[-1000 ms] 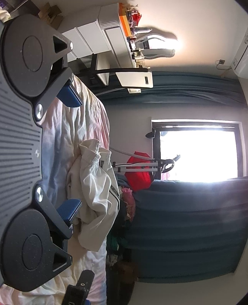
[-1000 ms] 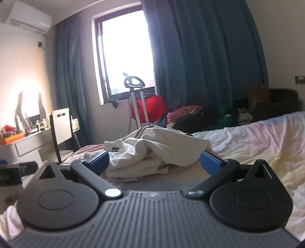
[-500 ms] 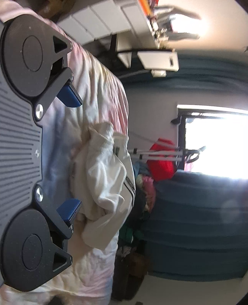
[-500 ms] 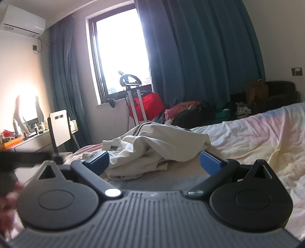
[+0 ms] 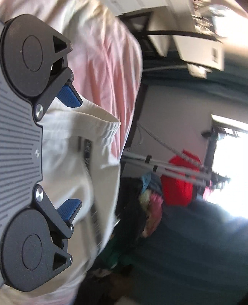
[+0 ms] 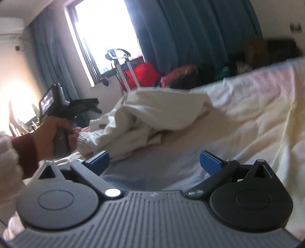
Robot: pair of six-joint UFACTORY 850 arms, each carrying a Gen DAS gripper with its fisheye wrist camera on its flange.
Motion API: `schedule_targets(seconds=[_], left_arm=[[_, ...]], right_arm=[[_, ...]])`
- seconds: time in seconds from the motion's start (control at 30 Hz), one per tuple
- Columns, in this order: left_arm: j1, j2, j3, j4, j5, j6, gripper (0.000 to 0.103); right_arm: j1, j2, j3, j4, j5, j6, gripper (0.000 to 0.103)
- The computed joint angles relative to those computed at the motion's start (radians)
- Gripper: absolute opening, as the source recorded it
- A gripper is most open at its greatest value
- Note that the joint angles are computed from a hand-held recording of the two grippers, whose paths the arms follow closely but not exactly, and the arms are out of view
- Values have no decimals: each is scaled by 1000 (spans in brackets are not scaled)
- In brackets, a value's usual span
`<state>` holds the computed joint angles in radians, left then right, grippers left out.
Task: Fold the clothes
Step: 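Grasp the white pants cuff with the left gripper and lift it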
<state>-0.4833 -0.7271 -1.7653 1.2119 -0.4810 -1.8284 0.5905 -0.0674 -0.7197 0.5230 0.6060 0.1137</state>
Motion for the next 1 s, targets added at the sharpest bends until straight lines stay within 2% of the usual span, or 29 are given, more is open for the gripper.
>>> schedule_targets(seconds=[0.1,0.23,0.3,0.33,0.47,0.5,0.63,0.77,0.87,1.0], left_arm=[[40,-108,-148,-181,-13,83,96],[77,-172,-234,-326,25,145,87],[77,-210,-300,-382,-51,219,66],[74,-215,-309,-370,-82,217,63],[48,-140,-200,-149,-81,41,40],[35,-94,-140,-52,-77,-31,36],[-23,89,80,298,-93,-264,32],[-96,313,323,568,-108,-393,32],[-166,493,517,673,-105,-453,32],[-281,684,753,742,-116,-491,33]], right_arm=[[-48,-67,-31,-179,-16,176,103],[-73,-128,-61,-282,-16,282,103],[-78,-147,-71,-296,-7,295,103],[-79,-153,-74,-296,-3,299,103],[-80,-165,-76,-288,23,301,103],[-77,-163,-74,-269,30,279,103],[-56,-137,-56,-193,76,185,103],[-22,-88,-28,-106,134,66,103],[10,-40,3,-33,190,-13,103],[52,34,40,34,215,-72,103]])
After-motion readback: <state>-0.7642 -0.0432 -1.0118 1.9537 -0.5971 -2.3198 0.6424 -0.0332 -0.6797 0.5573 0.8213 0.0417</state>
